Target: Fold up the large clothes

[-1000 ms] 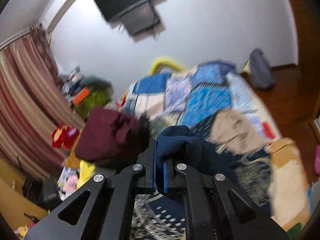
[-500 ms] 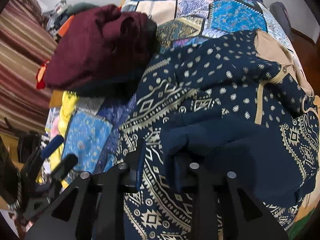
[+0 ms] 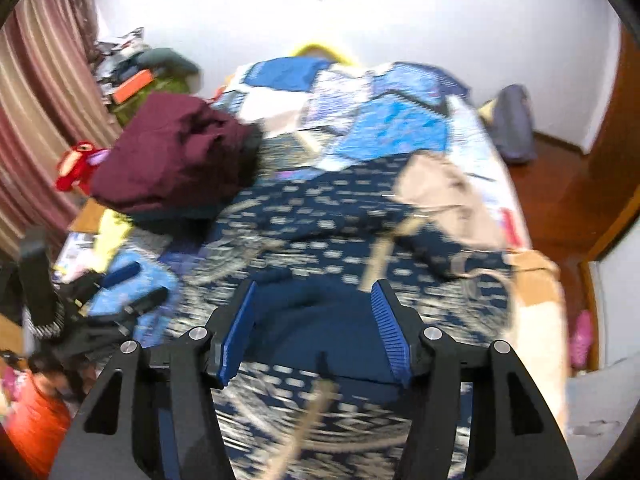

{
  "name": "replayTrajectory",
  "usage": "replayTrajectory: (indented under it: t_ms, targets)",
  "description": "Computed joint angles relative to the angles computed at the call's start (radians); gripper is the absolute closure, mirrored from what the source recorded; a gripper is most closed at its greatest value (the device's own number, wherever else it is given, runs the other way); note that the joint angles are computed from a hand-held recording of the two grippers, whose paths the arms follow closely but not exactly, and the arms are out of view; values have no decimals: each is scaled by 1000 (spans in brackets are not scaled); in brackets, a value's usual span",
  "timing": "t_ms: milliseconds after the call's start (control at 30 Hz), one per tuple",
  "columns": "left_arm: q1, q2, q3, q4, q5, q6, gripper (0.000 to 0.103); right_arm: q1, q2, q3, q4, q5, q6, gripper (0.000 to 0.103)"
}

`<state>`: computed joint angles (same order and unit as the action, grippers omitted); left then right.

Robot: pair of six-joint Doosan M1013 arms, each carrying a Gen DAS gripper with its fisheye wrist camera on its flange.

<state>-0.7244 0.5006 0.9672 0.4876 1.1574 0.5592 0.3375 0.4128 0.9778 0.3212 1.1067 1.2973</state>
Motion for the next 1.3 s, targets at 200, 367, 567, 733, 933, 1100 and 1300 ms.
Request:
replayTrajectory:
  t_ms: [200,367,567,733,933,1100,1300]
  targets:
    - [13,123,-188,-112,48,229,32,-45,-26,88,-106,-32,66,48]
    - [38,252,-358,-235,196,343,32,-79,-32,146,-110,-12,103,48]
    - [44,277,-381,-247,173,313,56,-109,-36,199,-57,-1,115,48]
    - [34,252,-373,-183,160,265,83,-111,-27,205,-38,9,120,48]
    - [23,146,-257,-74,51,77,85,-96,-3,182,-42,13,117,48]
    - [8,95,-192,33,102,-46,84,-75,25,159,-82,29,122,48]
    - [10,36,-87,57,121,-81,66,-73,38,146,-98,40,141,48]
